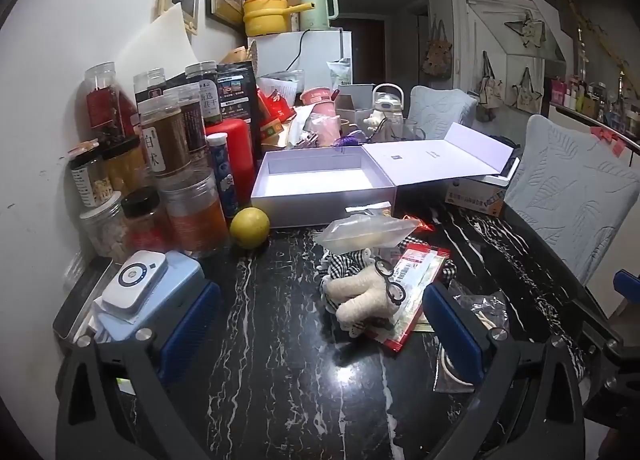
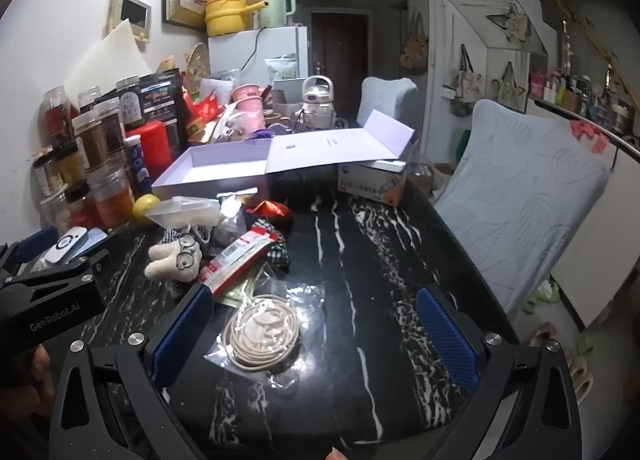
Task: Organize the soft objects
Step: 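Move both grippers toward the plush toy and the bagged white cord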
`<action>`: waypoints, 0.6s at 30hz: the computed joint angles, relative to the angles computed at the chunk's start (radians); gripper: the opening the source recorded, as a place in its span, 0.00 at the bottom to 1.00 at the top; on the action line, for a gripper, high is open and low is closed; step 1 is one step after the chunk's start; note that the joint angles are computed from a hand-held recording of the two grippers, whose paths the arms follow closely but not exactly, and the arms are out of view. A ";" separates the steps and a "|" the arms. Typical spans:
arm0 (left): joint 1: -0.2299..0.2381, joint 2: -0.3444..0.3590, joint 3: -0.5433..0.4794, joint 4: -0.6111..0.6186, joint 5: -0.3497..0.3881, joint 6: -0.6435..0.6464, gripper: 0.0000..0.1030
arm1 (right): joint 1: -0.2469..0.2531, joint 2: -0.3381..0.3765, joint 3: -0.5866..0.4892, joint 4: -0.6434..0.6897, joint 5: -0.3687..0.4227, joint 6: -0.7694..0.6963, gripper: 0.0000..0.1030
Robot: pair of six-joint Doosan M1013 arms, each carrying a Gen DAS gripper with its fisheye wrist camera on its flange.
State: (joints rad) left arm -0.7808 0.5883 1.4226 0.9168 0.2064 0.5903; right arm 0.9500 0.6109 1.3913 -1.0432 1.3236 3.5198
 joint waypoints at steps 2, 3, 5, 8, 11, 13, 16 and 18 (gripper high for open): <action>0.000 0.001 -0.002 -0.011 0.003 0.011 1.00 | 0.000 -0.001 0.000 0.002 -0.001 -0.001 1.00; -0.004 -0.001 0.003 0.008 0.002 -0.008 1.00 | 0.000 -0.001 0.000 0.001 -0.002 0.000 1.00; -0.008 -0.001 0.008 0.031 -0.006 -0.033 1.00 | 0.000 -0.002 0.001 0.001 -0.004 0.001 1.00; -0.002 -0.002 0.017 0.080 -0.034 -0.075 1.00 | 0.000 -0.002 0.001 0.003 -0.006 0.004 1.00; 0.001 -0.010 0.021 0.104 -0.039 -0.090 1.00 | -0.003 0.000 -0.006 0.005 -0.008 0.001 1.00; 0.002 -0.012 0.022 0.102 -0.043 -0.086 1.00 | -0.004 0.003 -0.012 0.009 -0.004 -0.004 1.00; 0.004 -0.014 0.022 0.064 -0.050 -0.045 1.00 | 0.000 -0.003 -0.002 0.001 -0.009 0.003 1.00; 0.004 -0.014 0.022 0.064 -0.051 -0.043 1.00 | 0.002 0.000 -0.005 -0.002 -0.002 -0.001 1.00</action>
State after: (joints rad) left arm -0.7772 0.5740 1.4450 0.9808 0.1555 0.5474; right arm 0.9523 0.6113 1.3858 -1.0453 1.3211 3.5187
